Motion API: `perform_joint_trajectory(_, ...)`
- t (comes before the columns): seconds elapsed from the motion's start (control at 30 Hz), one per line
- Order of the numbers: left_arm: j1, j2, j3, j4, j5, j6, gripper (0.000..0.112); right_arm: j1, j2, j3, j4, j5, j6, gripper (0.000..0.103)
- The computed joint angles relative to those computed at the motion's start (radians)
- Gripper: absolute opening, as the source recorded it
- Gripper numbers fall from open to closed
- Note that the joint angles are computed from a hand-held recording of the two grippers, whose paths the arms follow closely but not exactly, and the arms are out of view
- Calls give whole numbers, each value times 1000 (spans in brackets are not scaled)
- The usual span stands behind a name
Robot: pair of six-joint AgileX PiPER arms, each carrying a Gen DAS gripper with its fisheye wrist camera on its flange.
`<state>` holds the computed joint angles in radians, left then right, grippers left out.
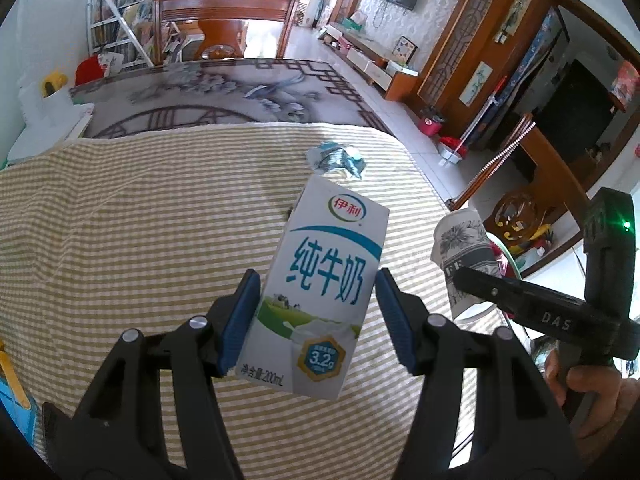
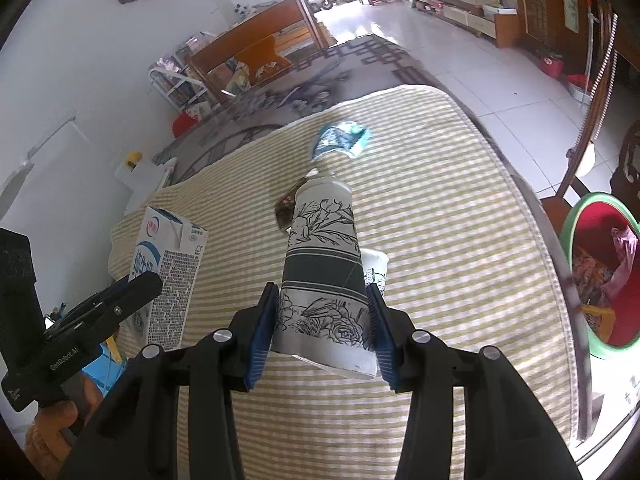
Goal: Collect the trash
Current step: 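Carry the milk carton in the left tool while the right tool carries the paper cup to the bin, then open both tools over the red bin to drop the carton and cup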
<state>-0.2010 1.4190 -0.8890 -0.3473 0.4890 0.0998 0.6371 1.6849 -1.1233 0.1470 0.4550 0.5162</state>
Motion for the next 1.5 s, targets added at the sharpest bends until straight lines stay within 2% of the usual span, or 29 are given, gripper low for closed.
perform_joint_trajectory(0.27,-137,55,-81,142,-12,-192,58,-102,-83,91,101,-17,-136,43)
perform_joint_trajectory(0.4,-219,100,-145,239,-5,-318,58,-188,-119,132,198,-12,-267,43)
perform_joint_trajectory(0.8,-430,309,-400,424,53,-589,58,-494,-167,199,471,92,-696,43)
perform_joint_trajectory(1.13,-556,522,-701,434,151,-612,58,-816,-205,258,595,202,-961,43)
perform_joint_trajectory(1.4,-619,720,-1000,383,275,-549,58,-1033,-193,256,628,277,-1080,43)
perform_joint_trajectory(1.5,-635,816,-1155,346,350,-510,58,-1104,-178,256,635,297,-1117,43)
